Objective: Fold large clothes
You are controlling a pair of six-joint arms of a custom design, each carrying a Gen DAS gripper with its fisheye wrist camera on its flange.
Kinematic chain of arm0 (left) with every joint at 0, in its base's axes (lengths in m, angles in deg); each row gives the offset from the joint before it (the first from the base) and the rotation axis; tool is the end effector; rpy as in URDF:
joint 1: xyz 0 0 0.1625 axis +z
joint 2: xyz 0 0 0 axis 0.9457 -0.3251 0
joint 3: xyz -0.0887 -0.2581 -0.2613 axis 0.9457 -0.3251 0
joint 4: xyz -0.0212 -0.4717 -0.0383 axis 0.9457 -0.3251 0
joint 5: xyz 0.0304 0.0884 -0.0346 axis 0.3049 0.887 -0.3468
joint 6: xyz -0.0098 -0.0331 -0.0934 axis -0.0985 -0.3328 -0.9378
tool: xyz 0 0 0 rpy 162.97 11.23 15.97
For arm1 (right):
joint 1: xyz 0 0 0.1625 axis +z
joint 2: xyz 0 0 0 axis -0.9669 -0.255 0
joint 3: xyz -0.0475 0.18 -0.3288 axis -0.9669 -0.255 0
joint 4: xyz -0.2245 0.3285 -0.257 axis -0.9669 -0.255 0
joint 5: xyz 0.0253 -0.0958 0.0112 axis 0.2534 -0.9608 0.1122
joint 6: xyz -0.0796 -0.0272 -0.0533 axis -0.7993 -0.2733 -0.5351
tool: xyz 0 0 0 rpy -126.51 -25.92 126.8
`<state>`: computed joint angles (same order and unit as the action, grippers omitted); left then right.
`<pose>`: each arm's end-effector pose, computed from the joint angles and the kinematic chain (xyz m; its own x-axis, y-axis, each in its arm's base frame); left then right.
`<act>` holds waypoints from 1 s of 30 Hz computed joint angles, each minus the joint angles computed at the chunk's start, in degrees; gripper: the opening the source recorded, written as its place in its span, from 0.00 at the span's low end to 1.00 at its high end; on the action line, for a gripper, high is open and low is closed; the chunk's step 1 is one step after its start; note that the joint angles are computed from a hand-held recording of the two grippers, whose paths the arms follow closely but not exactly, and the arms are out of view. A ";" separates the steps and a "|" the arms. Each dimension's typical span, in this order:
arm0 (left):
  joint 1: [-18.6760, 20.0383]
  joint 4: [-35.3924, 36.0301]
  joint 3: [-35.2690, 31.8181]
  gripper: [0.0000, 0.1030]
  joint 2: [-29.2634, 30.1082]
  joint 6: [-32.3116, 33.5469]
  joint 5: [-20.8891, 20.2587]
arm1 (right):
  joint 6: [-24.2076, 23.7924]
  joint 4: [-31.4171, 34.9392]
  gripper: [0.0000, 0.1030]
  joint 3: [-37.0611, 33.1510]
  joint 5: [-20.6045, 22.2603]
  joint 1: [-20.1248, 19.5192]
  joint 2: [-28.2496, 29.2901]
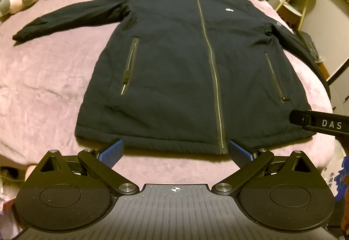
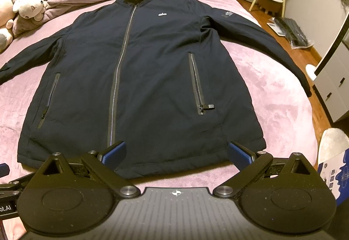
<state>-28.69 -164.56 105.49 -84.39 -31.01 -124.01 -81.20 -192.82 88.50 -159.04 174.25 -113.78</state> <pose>-0.4283 -0.6812 0.1272 -0.7381 -0.3762 -0.5601 0.0728 0.7809 -0.6204 0.1989 -0.7799 0.3773 -0.6636 -0.2626 0.7005 -0.5371 0.8190 -0.2017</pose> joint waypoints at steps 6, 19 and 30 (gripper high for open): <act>0.25 -0.87 -0.31 1.00 0.20 0.88 -0.42 | 0.45 0.77 0.96 -0.61 0.43 -0.28 0.30; 0.81 0.19 -1.92 1.00 1.15 0.88 -1.53 | 1.54 2.82 0.96 -2.04 0.93 -0.72 1.11; 2.72 -6.08 -0.85 1.00 0.74 4.02 -0.74 | 5.33 -2.63 0.96 -4.48 25.08 -7.29 0.84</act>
